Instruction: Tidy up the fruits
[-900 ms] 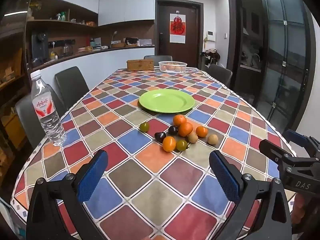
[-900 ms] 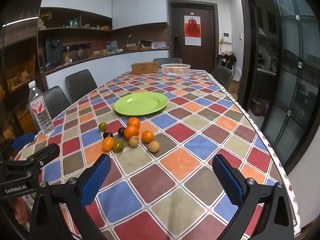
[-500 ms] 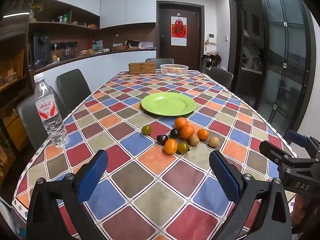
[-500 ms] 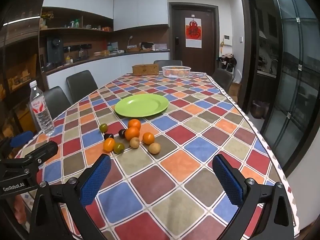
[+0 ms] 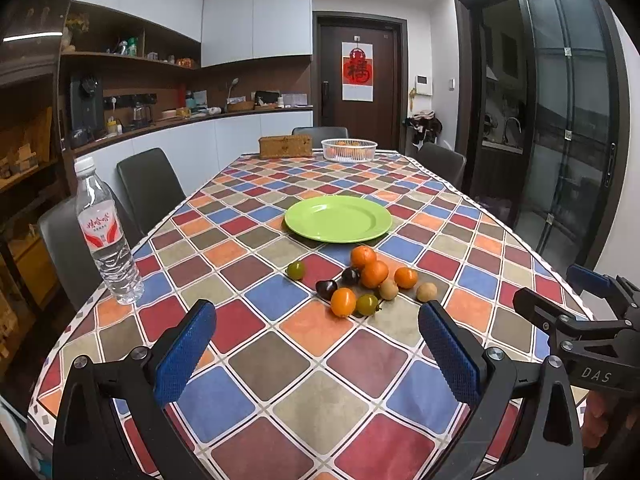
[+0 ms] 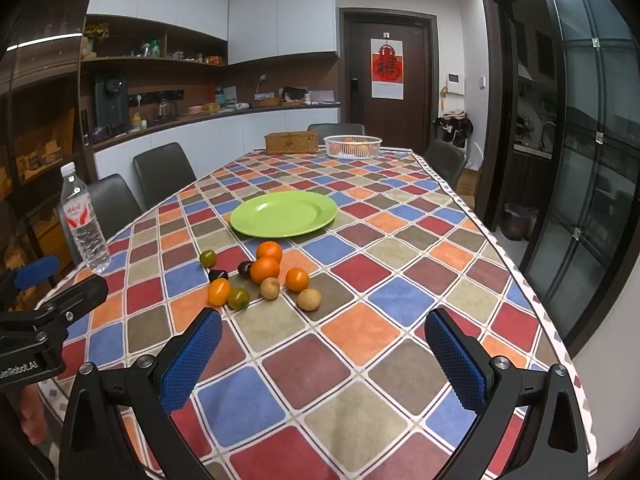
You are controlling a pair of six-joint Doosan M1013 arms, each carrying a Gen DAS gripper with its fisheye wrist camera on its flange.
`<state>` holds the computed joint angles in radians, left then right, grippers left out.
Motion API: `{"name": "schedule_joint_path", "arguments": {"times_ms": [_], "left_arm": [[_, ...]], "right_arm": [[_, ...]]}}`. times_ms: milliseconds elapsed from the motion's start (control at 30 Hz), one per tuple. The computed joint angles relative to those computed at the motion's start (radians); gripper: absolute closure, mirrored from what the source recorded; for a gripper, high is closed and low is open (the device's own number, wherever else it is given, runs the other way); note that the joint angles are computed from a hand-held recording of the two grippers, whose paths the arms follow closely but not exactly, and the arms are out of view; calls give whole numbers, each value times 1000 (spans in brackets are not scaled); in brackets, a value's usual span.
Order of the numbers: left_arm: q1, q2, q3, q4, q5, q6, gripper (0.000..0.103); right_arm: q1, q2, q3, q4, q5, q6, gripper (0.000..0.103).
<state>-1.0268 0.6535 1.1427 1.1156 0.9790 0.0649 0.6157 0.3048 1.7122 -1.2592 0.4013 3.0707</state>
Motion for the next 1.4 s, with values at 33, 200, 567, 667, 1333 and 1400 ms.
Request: {"name": "schedule_joint_path", "arguments": {"times_ms": [33, 200, 567, 667, 1333, 1400], "left_arm": [[-1, 0, 0, 3, 1, -2, 0], [-6, -1, 2, 23, 11, -12, 0], [-10, -3, 3, 48, 18, -21, 0], [-12, -2, 4, 58, 19, -27, 0], [-15, -5, 10, 76, 20, -41, 0], [-15, -5, 10, 77, 21, -41, 0]], "right_arm": [[0, 0, 0, 1, 1, -1, 1], [1, 0, 0, -5, 3, 5, 1], [2, -6, 4, -30, 3, 25, 1], [2, -6, 4, -32, 3, 26, 1], [4, -6, 6, -45, 6, 39, 1], [4, -7, 7, -47, 5, 41, 1]]}}
